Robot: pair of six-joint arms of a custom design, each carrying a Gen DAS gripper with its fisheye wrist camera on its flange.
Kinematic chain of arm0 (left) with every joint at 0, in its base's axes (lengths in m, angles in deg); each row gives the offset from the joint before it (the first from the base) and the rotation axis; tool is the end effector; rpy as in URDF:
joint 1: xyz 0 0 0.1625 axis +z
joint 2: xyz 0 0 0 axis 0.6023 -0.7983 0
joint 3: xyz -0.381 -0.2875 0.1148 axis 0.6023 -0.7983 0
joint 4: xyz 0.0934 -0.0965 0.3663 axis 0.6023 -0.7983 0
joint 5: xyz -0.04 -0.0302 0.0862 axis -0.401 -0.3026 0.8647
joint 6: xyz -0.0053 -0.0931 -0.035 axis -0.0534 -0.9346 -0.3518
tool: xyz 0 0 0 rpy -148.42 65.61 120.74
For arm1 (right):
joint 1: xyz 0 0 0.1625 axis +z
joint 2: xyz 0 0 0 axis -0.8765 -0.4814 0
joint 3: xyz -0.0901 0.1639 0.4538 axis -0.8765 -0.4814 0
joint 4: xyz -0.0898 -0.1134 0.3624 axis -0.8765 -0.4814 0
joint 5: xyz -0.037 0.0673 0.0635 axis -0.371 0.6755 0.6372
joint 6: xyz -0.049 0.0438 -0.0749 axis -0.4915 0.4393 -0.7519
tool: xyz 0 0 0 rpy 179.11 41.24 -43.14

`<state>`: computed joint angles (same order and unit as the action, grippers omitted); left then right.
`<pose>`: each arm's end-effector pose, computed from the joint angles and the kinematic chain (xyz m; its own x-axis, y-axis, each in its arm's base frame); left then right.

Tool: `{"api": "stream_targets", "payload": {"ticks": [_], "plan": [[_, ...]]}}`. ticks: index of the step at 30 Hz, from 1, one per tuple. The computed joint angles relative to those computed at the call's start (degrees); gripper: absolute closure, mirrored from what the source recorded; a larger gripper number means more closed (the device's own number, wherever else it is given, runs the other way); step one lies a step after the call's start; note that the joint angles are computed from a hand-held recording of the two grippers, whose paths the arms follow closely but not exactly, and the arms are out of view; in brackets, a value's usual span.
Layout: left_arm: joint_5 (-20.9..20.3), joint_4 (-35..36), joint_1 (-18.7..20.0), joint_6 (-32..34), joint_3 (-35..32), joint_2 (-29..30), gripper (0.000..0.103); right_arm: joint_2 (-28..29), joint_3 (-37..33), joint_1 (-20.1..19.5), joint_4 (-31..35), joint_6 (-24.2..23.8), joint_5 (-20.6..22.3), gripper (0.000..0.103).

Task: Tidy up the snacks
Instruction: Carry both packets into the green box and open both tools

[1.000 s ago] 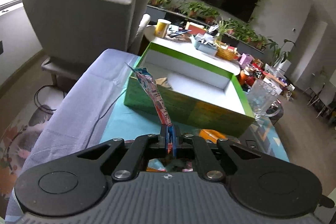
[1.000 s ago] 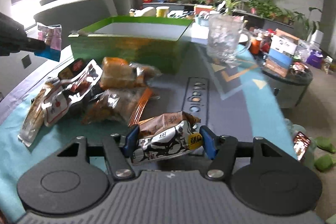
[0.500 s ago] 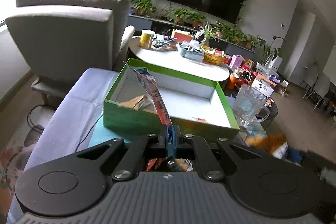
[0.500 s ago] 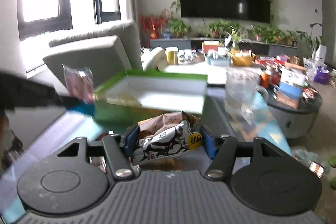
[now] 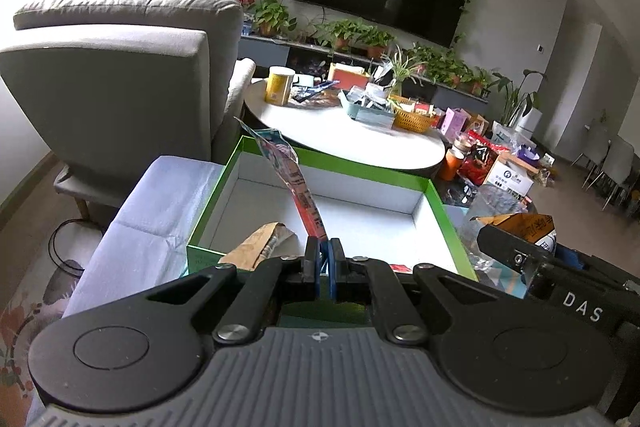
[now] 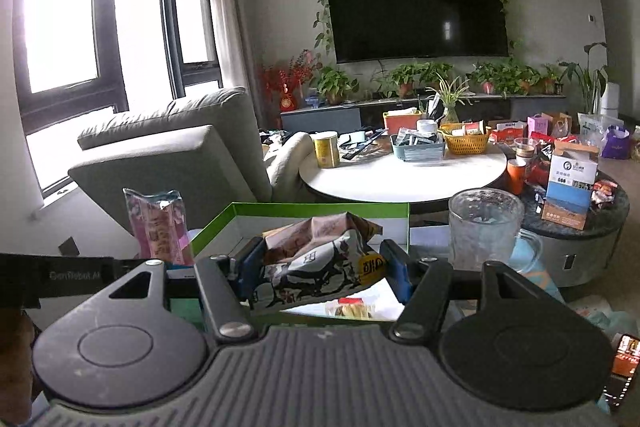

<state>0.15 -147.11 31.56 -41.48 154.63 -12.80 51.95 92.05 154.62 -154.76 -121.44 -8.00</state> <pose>-0.0957 -0.8050 0.1636 -0.8321 -0.2554 -0.4923 0.3440 0.4585 -0.8194 0.1929 -0.8613 0.0481 -0.6706 -0.5383 0.5104 -0.7309 0.3618 -0.5786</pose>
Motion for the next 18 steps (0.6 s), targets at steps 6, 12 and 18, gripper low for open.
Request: {"api": "stream_targets", "payload": {"ticks": [6,12,18], "plan": [[-1.03,4.97,1.81,-1.42,-4.05,1.31,0.099,3.09,-6.28,-0.05,5.17,1.41,-1.66,0.040],[-2.30,10.29,3.48,-2.82,-8.36,2.81,0.099,6.65,-12.66,0.32,9.41,0.59,-4.12,0.039],[-3.21,13.59,4.89,-2.74,-12.52,4.82,0.097,9.57,-17.73,0.42,12.58,-0.10,-7.20,0.039]]}}
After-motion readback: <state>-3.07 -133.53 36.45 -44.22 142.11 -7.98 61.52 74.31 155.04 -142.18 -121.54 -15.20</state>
